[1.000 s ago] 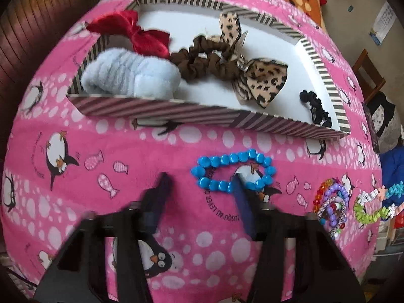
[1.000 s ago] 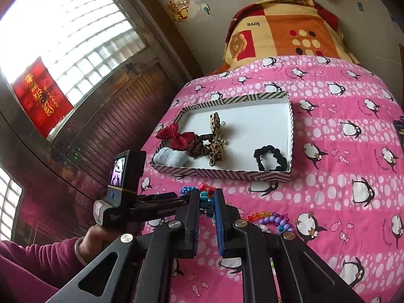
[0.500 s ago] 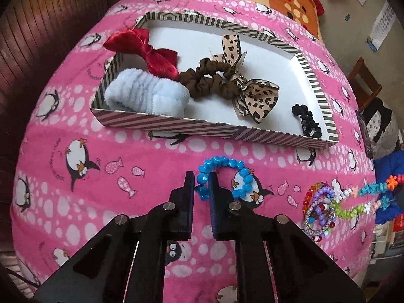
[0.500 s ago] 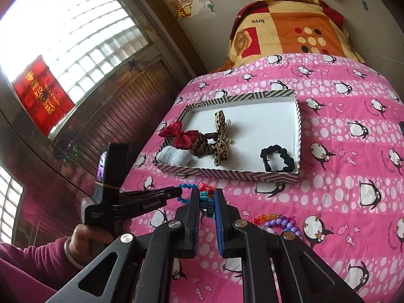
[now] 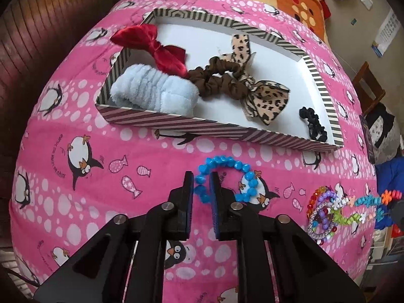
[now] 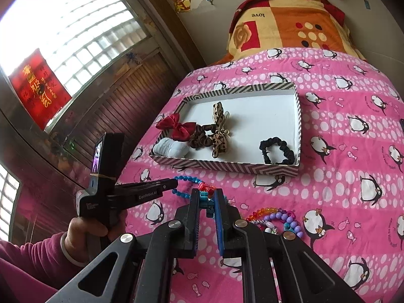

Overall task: Organize jewelry
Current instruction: 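Grasp the blue bead bracelet with the left tool while the right tool holds its bracelet, then carry both bracelets into the striped box and open both tools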

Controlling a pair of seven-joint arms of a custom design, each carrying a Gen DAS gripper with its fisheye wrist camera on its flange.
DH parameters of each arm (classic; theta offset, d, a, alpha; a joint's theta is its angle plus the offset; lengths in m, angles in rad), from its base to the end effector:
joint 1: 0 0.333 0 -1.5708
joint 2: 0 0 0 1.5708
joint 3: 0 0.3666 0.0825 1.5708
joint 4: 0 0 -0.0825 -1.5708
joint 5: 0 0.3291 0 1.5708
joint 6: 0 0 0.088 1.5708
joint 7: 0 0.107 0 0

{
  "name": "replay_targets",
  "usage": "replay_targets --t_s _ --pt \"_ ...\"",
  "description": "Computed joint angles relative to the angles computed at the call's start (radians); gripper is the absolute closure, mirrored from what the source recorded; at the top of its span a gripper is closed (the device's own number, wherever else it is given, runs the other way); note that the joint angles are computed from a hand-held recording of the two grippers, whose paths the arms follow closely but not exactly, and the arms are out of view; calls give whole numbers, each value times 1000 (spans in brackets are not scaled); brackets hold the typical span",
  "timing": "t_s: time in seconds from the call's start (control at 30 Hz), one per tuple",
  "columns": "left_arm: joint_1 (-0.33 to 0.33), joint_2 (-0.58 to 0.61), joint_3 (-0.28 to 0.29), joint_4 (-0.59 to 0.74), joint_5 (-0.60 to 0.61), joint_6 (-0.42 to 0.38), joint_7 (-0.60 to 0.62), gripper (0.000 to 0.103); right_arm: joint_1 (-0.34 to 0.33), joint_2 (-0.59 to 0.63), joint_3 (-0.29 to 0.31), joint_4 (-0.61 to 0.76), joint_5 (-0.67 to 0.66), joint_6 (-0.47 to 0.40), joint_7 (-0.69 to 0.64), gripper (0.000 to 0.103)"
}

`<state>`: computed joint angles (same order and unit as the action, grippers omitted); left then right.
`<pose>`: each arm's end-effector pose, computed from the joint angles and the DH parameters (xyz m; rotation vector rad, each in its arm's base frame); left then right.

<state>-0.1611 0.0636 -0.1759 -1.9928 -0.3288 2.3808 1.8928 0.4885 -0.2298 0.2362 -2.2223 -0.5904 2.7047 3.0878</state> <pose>0.5214 -0.1835 0.5406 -1.6115 2.5814 -0.6500 0.3287 0.3332 0.6162 -1.3614 1.9020 -0.2850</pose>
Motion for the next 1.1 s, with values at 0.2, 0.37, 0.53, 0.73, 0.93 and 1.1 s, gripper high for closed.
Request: replay_targets --t_s 0.2,0.37,0.53,0.73,0.93,1.1 --pt "22 17 10 14 -60 -23 46 45 7 13 -7 1 17 13 -22 93" --pt "21 32 9 24 -51 -43 66 44 5 19 -10 -3 22 29 -23 93" --pt "-12 45 5 12 30 9 -5 56 11 27 -15 -3 43 35 -42 93" --pt "-11 36 8 0 60 27 -20 96 1 26 -12 6 28 33 -36 93" --pt "18 -17 11 4 -29 -1 49 96 -3 36 -10 32 12 22 -40 93" --pt "38 -59 14 34 -101 -47 111 96 -7 44 -8 65 -10 3 -43 93"
